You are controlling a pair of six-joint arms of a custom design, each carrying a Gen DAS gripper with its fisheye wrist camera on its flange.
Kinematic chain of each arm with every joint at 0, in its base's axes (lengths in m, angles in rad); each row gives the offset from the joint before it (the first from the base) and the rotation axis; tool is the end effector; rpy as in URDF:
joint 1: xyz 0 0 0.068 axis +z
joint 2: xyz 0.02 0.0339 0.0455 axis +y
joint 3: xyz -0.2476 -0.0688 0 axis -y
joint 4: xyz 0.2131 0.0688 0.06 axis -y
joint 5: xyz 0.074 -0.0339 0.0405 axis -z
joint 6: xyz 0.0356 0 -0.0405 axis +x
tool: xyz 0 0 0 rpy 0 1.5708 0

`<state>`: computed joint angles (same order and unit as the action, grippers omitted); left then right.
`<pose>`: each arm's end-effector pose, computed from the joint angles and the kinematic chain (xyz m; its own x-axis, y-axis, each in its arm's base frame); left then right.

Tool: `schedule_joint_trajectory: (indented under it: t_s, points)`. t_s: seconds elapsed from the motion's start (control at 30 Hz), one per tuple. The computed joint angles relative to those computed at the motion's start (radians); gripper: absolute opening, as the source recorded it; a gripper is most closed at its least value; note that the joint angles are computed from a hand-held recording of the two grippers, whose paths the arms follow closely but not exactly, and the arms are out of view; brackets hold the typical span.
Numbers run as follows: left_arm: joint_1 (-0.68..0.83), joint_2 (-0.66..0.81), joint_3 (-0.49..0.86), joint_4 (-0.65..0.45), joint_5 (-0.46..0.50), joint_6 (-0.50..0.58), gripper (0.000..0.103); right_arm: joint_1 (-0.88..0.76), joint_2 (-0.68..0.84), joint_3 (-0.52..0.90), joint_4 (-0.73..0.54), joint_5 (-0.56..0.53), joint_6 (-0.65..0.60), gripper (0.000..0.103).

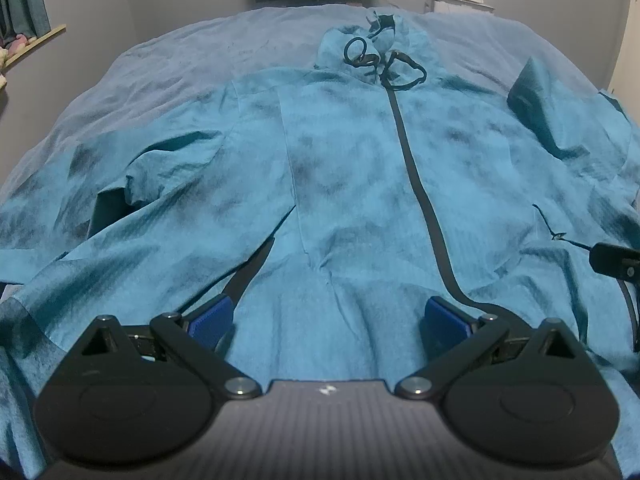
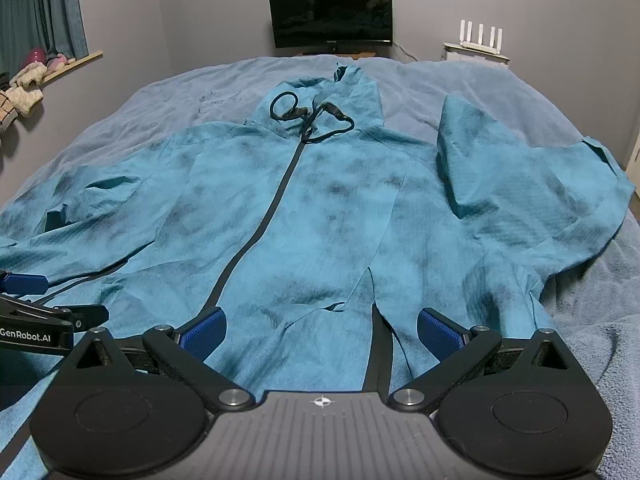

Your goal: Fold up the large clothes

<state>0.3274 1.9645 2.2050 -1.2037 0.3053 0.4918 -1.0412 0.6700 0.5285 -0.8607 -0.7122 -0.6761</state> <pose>0.3531 0.1086 0.3626 -0.7534 0.2198 -0.6198 0.2400 0.9694 0.0520 0.0705 -0.0743 0.2115 -0.6296 0.1379 -0.7646 0.1045 0.9902 0.0926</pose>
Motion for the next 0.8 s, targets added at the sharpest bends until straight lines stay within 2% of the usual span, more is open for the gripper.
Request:
schedule_joint_trajectory:
  t_s: [0.5, 0.8]
  points:
    - [0.003, -0.004, -0.02, 0.008, -0.001, 0.004, 0.103, 0.005, 0.003, 0.007, -0.007, 0.007, 0.003, 0.103]
    - [-0.001, 0.013, 0.012, -0.014, -0.011, 0.002, 0.103, 0.015, 0.006, 0.007, 0.001, 0.014, 0.012, 0.103]
